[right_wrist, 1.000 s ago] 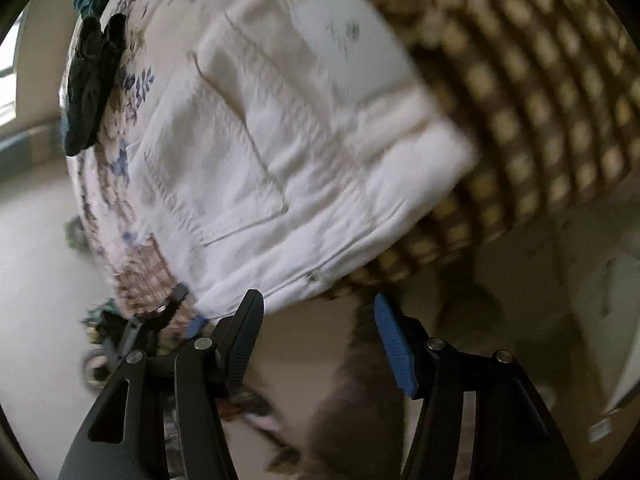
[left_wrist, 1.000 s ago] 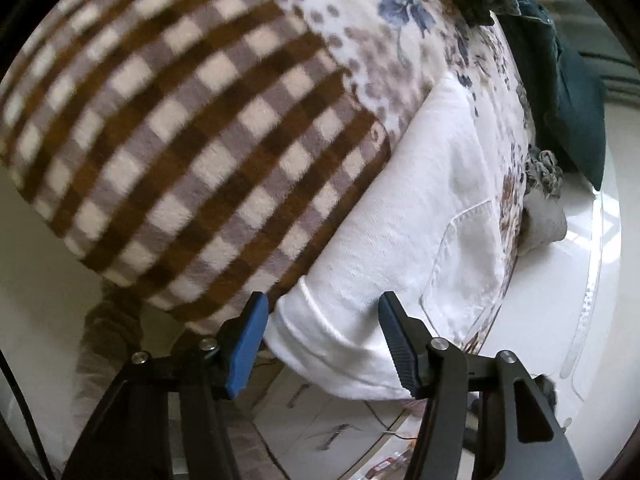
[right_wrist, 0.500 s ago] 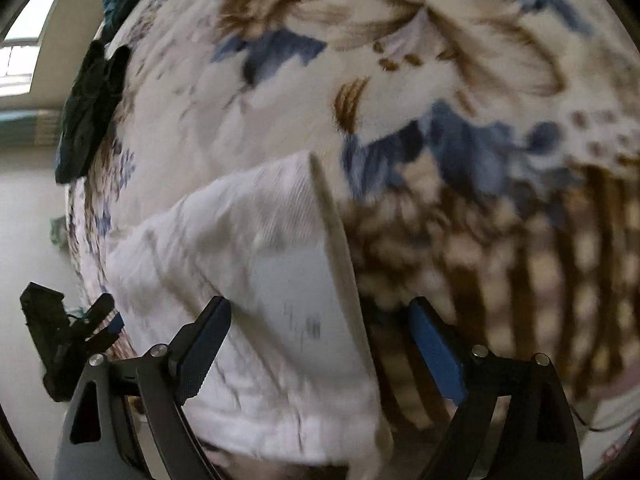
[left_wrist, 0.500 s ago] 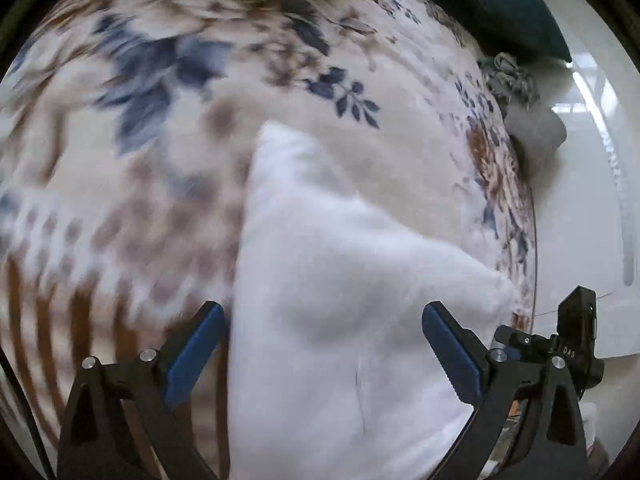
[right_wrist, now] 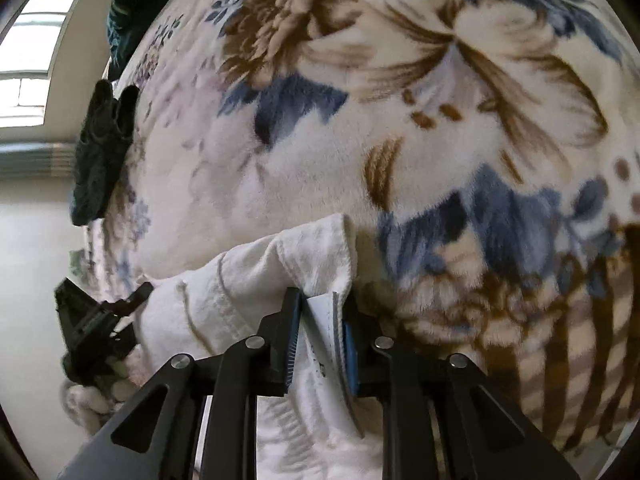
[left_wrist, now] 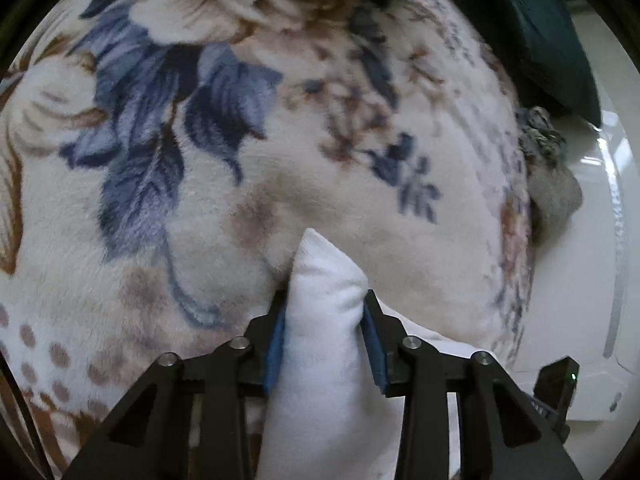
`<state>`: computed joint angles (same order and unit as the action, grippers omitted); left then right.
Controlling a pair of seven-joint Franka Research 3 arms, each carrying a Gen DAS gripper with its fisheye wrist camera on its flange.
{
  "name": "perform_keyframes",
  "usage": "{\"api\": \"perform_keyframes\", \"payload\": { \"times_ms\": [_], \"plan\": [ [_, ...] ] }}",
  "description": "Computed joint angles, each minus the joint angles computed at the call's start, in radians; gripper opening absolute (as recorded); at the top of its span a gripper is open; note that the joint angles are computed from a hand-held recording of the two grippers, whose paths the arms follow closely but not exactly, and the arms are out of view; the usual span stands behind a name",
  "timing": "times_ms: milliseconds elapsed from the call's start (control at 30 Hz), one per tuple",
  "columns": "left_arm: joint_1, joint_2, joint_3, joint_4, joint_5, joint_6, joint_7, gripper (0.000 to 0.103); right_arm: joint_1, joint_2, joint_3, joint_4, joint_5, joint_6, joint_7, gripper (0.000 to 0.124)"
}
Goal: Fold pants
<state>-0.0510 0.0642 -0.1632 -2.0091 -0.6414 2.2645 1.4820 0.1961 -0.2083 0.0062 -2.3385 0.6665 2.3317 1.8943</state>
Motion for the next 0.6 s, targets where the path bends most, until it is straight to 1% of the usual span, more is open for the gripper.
{"api": "perform_keyframes", "payload": {
  "times_ms": [33,67,100,133,167,200,267,300,333,367,433,467,500,600],
  "plan": [
    [0.006,-0.024,0.001,-0.009,-0.033,-0.02,0.026,0.048,-0.002,-0.048,-0.003,-0.024,0.011,-0.008,0.011,0.045],
    [0.01,-0.058,0.005,-0.036,-0.082,-0.025,0.056,0.077,-0.003,-0.097,0.0,-0.05,0.008,-0.006,0.03,0.07],
    [0.008,-0.098,0.012,-0.069,-0.12,-0.02,0.075,0.101,-0.006,-0.171,0.013,-0.093,-0.005,0.007,0.071,0.08],
    [0.003,-0.132,0.02,-0.097,-0.138,-0.015,0.085,0.102,-0.009,-0.241,0.027,-0.133,-0.024,0.004,0.119,0.08],
    [-0.006,-0.174,0.03,-0.133,-0.18,-0.011,0.11,0.102,-0.006,-0.284,0.036,-0.156,-0.036,-0.009,0.156,0.08],
    [-0.015,-0.202,0.039,-0.157,-0.187,-0.027,0.115,0.102,0.008,-0.35,0.046,-0.204,-0.019,-0.019,0.203,0.08],
    [-0.034,-0.242,0.056,-0.198,-0.185,-0.053,0.113,0.102,0.053,-0.407,0.051,-0.272,0.044,-0.004,0.245,0.08],
    [-0.042,-0.255,0.063,-0.219,-0.183,-0.07,0.112,0.102,0.087,-0.409,0.049,-0.302,0.085,0.008,0.242,0.08],
    [-0.049,-0.258,0.067,-0.231,-0.17,-0.08,0.101,0.102,0.113,-0.397,0.053,-0.326,0.119,0.034,0.24,0.08],
    [-0.055,-0.264,0.072,-0.251,-0.171,-0.087,0.097,0.102,0.144,-0.377,0.05,-0.345,0.169,0.077,0.217,0.08],
    [-0.061,-0.264,0.077,-0.274,-0.155,-0.1,0.084,0.102,0.21,-0.3,0.034,-0.359,0.289,0.164,0.136,0.08],
    [-0.065,-0.265,0.078,-0.284,-0.153,-0.097,0.084,0.102,0.256,-0.259,0.018,-0.361,0.4,0.23,0.052,0.08],
    [-0.069,-0.264,0.078,-0.288,-0.144,-0.096,0.088,0.102,0.275,-0.233,0.013,-0.353,0.462,0.259,0.002,0.082],
    [-0.077,-0.249,0.073,-0.273,-0.111,-0.099,0.081,0.102,0.282,-0.185,0.037,-0.327,0.512,0.319,-0.047,0.083]
  ]
}}
